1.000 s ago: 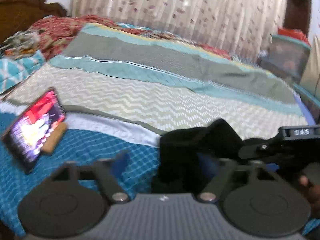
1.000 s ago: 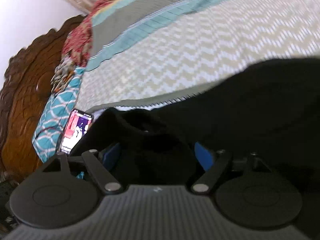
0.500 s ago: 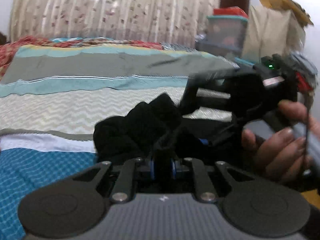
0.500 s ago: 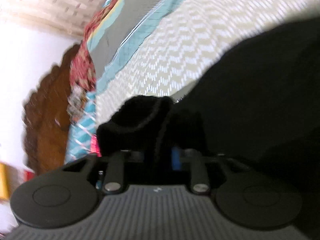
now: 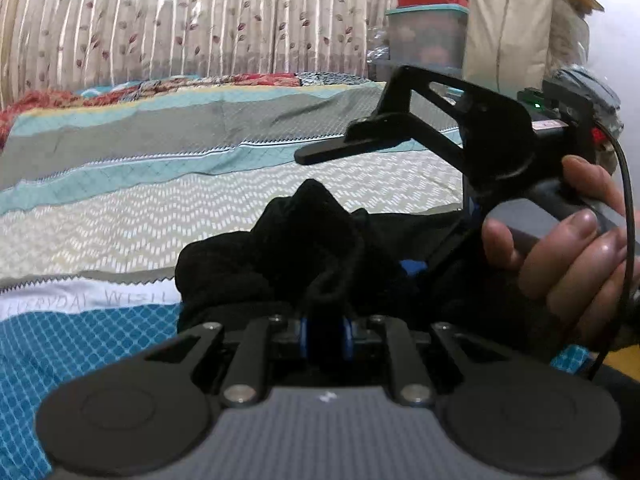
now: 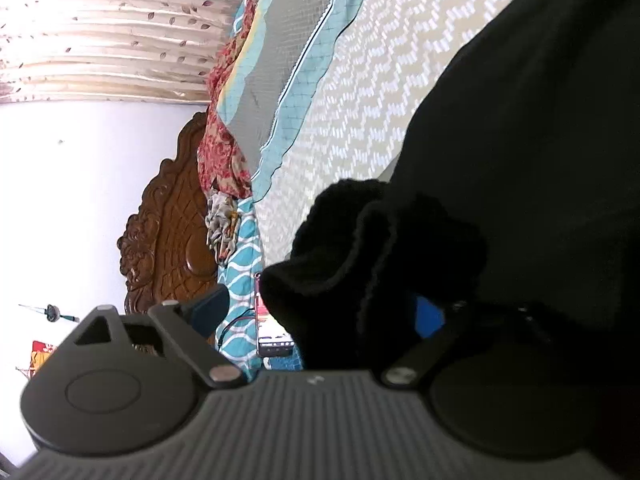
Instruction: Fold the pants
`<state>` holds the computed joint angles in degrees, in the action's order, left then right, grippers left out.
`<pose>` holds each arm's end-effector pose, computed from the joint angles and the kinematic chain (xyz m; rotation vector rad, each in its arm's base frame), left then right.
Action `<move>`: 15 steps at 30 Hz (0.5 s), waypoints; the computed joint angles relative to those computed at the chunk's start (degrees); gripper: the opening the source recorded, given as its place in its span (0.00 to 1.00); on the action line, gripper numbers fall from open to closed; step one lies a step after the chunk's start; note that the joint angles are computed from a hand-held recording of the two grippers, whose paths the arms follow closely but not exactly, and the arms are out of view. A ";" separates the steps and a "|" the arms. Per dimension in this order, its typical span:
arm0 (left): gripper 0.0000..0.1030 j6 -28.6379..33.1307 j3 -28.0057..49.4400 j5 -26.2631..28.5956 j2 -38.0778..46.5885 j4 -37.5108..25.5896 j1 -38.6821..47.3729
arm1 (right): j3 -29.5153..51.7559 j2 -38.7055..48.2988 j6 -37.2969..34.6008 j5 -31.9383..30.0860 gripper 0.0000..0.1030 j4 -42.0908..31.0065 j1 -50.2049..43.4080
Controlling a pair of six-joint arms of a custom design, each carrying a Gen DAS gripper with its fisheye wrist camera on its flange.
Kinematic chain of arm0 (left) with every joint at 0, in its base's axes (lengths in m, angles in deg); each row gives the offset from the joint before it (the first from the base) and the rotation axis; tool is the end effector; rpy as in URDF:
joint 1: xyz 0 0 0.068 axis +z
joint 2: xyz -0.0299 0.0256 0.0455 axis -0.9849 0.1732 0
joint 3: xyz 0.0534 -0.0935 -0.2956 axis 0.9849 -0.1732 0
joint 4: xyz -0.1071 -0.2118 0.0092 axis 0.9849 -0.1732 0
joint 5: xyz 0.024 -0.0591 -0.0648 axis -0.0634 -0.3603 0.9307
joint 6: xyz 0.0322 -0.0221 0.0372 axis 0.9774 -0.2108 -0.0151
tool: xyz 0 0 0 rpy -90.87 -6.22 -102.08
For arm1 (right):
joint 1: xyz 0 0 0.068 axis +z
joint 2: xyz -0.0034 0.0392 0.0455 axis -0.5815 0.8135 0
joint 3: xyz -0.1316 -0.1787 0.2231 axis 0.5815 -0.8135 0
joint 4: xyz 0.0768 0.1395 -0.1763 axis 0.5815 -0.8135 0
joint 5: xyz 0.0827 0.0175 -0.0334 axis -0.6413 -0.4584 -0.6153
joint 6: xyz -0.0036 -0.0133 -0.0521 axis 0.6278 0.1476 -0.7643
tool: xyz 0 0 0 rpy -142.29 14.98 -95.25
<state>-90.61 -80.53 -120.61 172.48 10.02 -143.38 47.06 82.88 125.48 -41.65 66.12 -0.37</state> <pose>0.1065 -0.1690 0.1286 0.3753 2.1387 -0.2508 0.2575 0.2016 0.0845 0.4590 2.3050 1.6190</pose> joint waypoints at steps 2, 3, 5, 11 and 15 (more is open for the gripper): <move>0.14 0.89 1.48 0.25 0.46 -1.40 -1.20 | 0.15 -1.02 -1.52 1.22 0.92 -2.62 0.70; 0.14 1.38 2.08 0.53 0.76 -1.88 -1.95 | 1.66 -2.63 -3.63 3.04 0.92 -7.81 1.74; 0.19 2.72 3.19 0.05 0.98 -3.32 -4.24 | 5.28 -7.35 -11.78 8.62 0.66 -23.19 4.30; 0.46 4.23 1.07 0.53 -7.39 -7.10 -8.14 | 2.73 -16.43 -23.17 22.54 0.25 -33.55 8.33; 0.47 1.47 -3.18 10.26 -16.89 -4.05 0.62 | -0.85 -17.98 -28.34 28.82 0.26 -34.81 9.96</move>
<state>-89.14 -83.70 -110.35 155.59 5.97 -142.76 46.20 64.90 97.14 -12.83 31.31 9.60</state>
